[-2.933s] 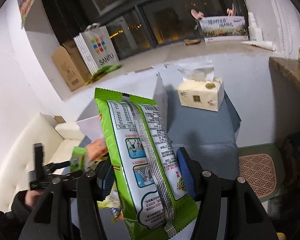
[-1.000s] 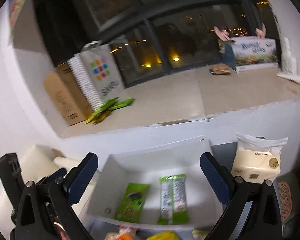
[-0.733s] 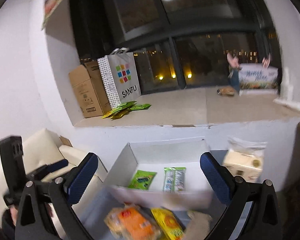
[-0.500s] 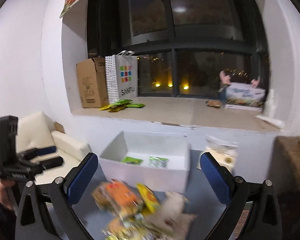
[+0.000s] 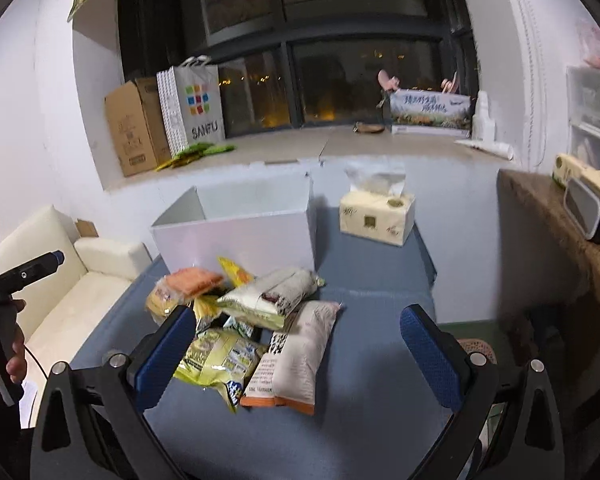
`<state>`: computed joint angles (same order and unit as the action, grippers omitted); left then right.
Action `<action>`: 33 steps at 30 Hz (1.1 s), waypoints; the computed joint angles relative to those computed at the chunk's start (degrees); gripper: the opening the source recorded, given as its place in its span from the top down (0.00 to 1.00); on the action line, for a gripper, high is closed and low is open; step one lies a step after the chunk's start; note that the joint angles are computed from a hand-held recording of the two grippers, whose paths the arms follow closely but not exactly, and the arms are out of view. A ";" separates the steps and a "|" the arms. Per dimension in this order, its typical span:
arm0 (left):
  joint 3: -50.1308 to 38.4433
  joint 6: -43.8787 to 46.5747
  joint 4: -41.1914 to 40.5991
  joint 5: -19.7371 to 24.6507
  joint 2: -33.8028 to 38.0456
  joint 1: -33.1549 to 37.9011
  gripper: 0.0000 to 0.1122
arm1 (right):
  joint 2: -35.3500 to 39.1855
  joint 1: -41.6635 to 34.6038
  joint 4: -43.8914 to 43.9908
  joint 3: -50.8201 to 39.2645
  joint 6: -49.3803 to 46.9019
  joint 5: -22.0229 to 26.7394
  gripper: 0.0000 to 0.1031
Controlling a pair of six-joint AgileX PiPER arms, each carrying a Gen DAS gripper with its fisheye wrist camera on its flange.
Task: Organize snacks
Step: 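Grasp orange biscuit pack with left gripper while right gripper grasps white cracker bag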
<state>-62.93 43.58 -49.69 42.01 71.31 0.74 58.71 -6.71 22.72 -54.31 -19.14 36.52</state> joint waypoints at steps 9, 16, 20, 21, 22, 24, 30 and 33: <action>2.64 4.02 -3.17 1.72 0.05 2.38 0.08 | 15.99 3.28 2.65 -10.10 1.50 4.27 0.00; 4.78 5.41 -4.84 2.01 0.03 3.99 0.08 | 36.36 2.46 2.38 -29.61 8.12 12.51 0.00; 5.60 5.60 -4.69 1.77 0.29 4.06 0.08 | 48.05 2.94 0.03 -41.63 13.55 19.31 0.00; 5.72 5.63 -4.85 1.88 0.49 4.17 0.08 | 51.00 3.06 -0.07 -44.40 14.33 21.47 0.00; 5.59 5.44 -5.02 2.28 0.82 4.28 0.08 | 53.08 3.17 -0.45 -46.37 14.71 23.34 0.03; 5.23 5.00 -5.37 3.00 1.68 4.41 0.08 | 56.83 4.18 -2.24 -49.77 15.62 25.79 0.17; 3.67 3.54 -7.32 4.41 5.79 2.60 0.08 | 55.70 4.78 -0.66 -47.28 11.60 23.85 0.60; 0.52 2.13 -11.07 6.88 11.31 1.79 0.08 | 50.00 3.08 5.84 -41.05 4.96 21.04 0.60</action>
